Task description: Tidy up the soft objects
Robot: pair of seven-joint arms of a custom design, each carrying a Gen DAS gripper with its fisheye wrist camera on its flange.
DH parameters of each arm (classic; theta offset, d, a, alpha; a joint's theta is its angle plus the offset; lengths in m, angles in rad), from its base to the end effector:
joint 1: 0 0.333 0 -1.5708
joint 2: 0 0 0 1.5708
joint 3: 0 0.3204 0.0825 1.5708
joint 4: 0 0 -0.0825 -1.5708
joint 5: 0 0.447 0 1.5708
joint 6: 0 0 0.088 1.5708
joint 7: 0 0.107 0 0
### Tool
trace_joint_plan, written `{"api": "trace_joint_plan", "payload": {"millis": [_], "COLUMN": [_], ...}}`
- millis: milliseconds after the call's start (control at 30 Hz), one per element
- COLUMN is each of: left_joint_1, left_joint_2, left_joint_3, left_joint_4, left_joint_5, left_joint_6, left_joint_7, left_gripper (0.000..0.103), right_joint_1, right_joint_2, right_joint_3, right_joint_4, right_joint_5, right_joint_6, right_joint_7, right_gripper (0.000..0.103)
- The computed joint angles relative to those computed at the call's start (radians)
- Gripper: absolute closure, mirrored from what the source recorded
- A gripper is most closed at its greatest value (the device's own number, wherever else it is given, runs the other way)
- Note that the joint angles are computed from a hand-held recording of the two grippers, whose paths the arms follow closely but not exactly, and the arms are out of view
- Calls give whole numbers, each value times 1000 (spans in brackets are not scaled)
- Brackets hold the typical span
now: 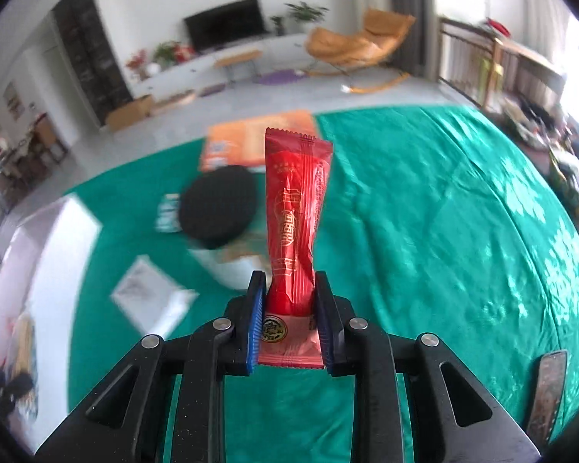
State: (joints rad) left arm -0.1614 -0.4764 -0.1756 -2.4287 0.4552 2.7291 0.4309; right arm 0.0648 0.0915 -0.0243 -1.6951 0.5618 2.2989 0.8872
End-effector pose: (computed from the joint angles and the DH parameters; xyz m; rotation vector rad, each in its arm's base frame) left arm 0.4737 -0.1910 0.5423 -2.1341 1.3505 -0.9630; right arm 0.6945 0.0401 0.5825 -2.0831 1.2995 -0.2821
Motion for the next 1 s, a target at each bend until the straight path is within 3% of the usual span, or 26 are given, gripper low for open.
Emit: {"api": "trace_joint_plan", "payload": {"millis": [100,333,400,433,467,500,533,667,800,900,1000], "left_joint_1": [25,58,60,57,60,59,59,46,30,9,-22], "left_joint_2": [-161,-522,-565,-573,-580,-593,-609,-602,-485,-362,-208], "left_joint_3": [0,-8,-1,6,5,-5,-13,-28,-53,-46,-46], "left_joint_4": [-86,-265,-297,-309,-320,-336,-351,-363,-304,-233,-135], "left_joint_5": [17,32,19,13,9,12,19,61,118,138,129], "left_joint_6": [-112,-494,-583,-613,-644,-658,-663,-593,-437,-307,-211], "left_joint_7": [-17,-48,-71,-78,-95,-120,-149,-222,-258,-231,-173], "left_gripper": [67,65,48,19,1,1,1,1,1,1,1], "right_joint_1": [29,181,224,243,257,267,273,263,231,191,160], "right_joint_2": [-139,-380,-405,-415,-418,-422,-432,-496,-500,-422,-357], "right_joint_3": [26,42,48,57,65,70,72,69,66,71,38], "right_joint_4": [-111,-276,-300,-315,-327,-339,-360,-482,-596,-636,-639], "right_joint_5": [97,325,356,360,354,344,339,301,268,206,171], "right_joint_6": [-62,-341,-399,-414,-422,-428,-421,-247,55,302,370], "right_joint_7": [-95,-211,-230,-239,-251,-262,-276,-404,-482,-465,-403], "right_gripper": [77,77,75,68,42,30,28,28,28,28,28]}}
